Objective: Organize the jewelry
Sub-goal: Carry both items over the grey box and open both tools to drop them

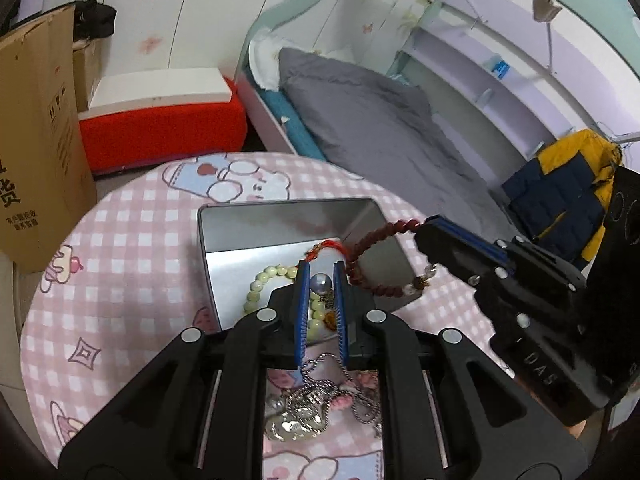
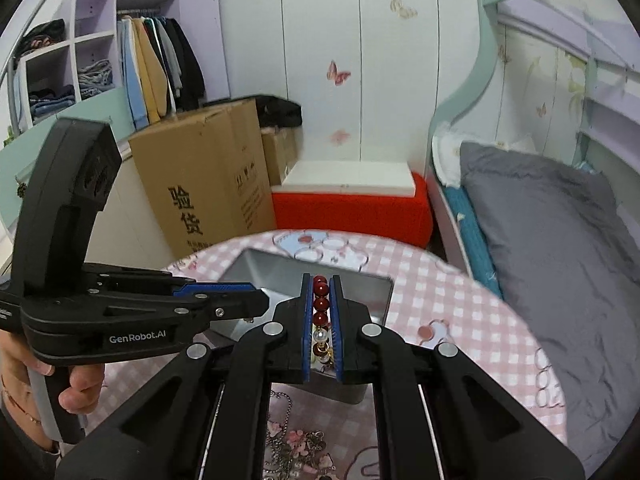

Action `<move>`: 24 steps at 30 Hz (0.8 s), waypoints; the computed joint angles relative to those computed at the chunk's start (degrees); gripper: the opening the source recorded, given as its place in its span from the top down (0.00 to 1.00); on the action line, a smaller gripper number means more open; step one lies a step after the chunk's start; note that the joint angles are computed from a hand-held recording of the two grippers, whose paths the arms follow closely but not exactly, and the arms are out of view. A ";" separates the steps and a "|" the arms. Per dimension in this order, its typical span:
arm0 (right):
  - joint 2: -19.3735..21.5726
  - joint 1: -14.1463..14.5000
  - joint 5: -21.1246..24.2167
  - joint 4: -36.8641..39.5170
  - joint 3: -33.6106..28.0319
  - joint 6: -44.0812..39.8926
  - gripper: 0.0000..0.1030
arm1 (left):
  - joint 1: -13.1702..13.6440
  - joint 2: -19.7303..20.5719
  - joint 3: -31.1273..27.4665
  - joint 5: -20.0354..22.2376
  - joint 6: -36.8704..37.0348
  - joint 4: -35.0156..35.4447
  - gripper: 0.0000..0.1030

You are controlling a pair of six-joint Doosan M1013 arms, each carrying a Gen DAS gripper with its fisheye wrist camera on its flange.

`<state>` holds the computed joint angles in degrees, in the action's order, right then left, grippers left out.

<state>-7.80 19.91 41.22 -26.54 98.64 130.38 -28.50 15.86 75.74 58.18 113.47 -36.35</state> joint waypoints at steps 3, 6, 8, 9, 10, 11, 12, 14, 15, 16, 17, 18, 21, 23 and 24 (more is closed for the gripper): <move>0.15 -0.48 -0.14 2.17 0.54 -1.08 0.94 | -0.45 0.56 -0.31 -0.11 -1.23 1.75 0.88; 0.21 -0.84 -0.03 3.71 1.05 -1.52 0.94 | -0.80 1.03 -0.75 0.32 -2.63 3.37 0.88; 0.24 -1.03 0.17 4.23 1.17 -1.61 0.94 | -0.93 1.13 -0.80 0.51 -3.31 4.19 0.87; 0.16 -1.06 0.34 4.65 1.34 -1.74 0.94 | -0.91 1.15 -0.80 0.63 -3.49 4.34 0.87; 0.19 -1.06 0.49 4.74 1.33 -1.71 0.94 | -0.88 1.07 -0.67 0.41 -3.54 4.40 0.87; 0.19 -1.05 0.78 4.94 1.32 -1.68 0.94 | -0.90 0.93 -0.55 0.19 -3.77 4.85 0.83; 0.21 -1.06 0.92 5.17 1.29 -1.68 0.93 | -0.96 0.77 -0.36 -0.09 -3.76 5.06 0.78; -0.01 -1.23 0.79 5.06 1.46 -1.48 0.93 | -0.86 0.40 -0.06 -0.31 -2.87 3.71 0.55; -0.14 -1.14 0.91 5.17 1.47 -1.47 0.93 | -0.91 -0.15 0.42 -1.31 -2.50 3.45 0.49; -0.39 -0.88 1.10 4.55 1.49 -0.85 0.93 | -1.01 -0.46 0.66 -2.05 -2.74 3.95 0.45; -0.41 -0.89 1.11 4.20 1.42 -0.70 0.93 | -1.08 -0.81 0.86 -2.54 -2.78 4.38 0.45; -0.73 -0.63 1.42 3.66 1.40 -0.18 0.93 | -0.95 -1.15 1.06 -2.73 -2.46 4.19 0.45; -1.71 -0.14 1.86 2.61 1.51 0.83 0.92 | -0.35 -2.49 2.11 -3.32 -0.93 2.36 0.45; -2.38 0.51 2.16 1.74 1.66 1.57 0.91 | -0.01 -3.51 2.91 -3.71 0.24 1.67 0.45; -2.58 0.82 2.37 1.26 1.65 1.87 0.91 | 0.07 -3.99 3.33 -4.09 0.50 1.83 0.45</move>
<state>-10.38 20.73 43.59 -25.28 100.30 132.26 -28.43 11.87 79.07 54.09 113.96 -34.53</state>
